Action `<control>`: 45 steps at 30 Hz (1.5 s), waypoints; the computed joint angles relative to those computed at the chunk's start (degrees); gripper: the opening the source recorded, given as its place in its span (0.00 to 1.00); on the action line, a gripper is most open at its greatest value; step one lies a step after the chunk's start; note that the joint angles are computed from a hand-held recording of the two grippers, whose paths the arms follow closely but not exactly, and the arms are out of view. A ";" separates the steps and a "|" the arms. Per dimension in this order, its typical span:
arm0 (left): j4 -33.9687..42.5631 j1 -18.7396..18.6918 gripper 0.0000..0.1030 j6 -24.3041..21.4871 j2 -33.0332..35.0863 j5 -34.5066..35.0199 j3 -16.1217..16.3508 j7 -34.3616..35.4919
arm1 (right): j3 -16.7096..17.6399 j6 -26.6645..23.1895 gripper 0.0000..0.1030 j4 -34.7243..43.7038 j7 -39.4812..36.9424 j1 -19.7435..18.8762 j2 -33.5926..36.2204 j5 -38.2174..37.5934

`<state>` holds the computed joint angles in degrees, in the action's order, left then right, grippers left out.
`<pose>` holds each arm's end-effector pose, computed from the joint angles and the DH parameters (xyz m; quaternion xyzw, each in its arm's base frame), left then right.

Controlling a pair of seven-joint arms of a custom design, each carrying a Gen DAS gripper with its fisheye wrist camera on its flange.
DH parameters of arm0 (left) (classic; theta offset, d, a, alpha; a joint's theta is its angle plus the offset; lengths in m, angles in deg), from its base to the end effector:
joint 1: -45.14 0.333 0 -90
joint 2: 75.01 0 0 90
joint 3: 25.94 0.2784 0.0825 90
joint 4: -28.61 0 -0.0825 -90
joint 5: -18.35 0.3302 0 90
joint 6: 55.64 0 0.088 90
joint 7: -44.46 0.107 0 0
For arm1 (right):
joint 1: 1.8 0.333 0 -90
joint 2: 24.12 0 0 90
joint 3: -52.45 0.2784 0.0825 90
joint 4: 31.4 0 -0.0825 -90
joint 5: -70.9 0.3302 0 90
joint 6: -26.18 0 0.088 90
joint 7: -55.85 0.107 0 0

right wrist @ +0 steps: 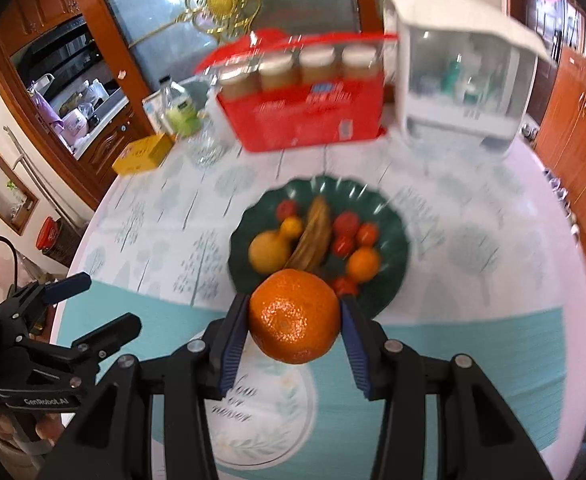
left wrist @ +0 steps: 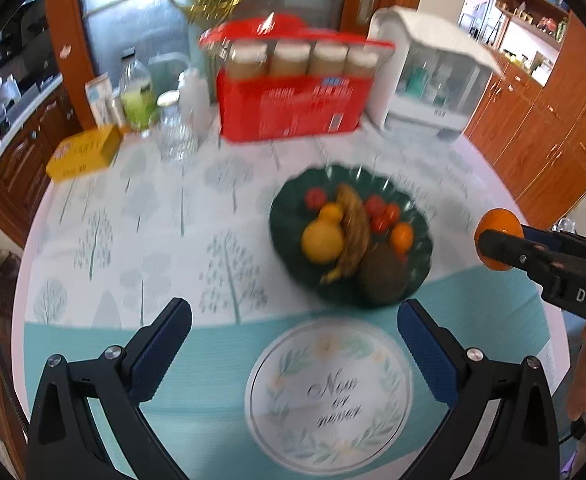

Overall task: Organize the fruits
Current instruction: 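Lift and carry the mandarin in the right gripper over the green plate, then lower the mandarin onto the plate and open the right gripper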

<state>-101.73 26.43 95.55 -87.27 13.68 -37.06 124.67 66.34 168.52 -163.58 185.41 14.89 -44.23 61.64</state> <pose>0.4190 -0.2432 0.4964 -0.5700 0.7712 -0.2601 0.1127 0.3829 0.2378 0.5221 -0.6639 0.6958 -0.1476 0.2307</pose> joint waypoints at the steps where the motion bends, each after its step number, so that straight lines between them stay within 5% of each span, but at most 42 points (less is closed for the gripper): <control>1: 1.19 0.12 0.99 -0.05 0.44 0.61 -0.34 -0.58 | -0.44 -0.94 0.44 1.13 -0.95 -0.38 0.07 -0.52; 17: 23.13 1.76 0.99 -5.34 15.18 16.35 -3.43 -13.92 | -4.75 -2.66 0.44 12.71 -9.59 -2.17 10.61 -3.35; 45: 30.39 2.60 0.99 -10.99 30.47 15.07 -2.96 -13.77 | -10.30 -3.24 0.45 17.09 -19.63 1.65 28.86 12.00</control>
<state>-71.34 29.03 84.56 -56.80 28.75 -40.02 110.90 56.04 165.27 -146.49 165.77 16.54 -15.36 73.65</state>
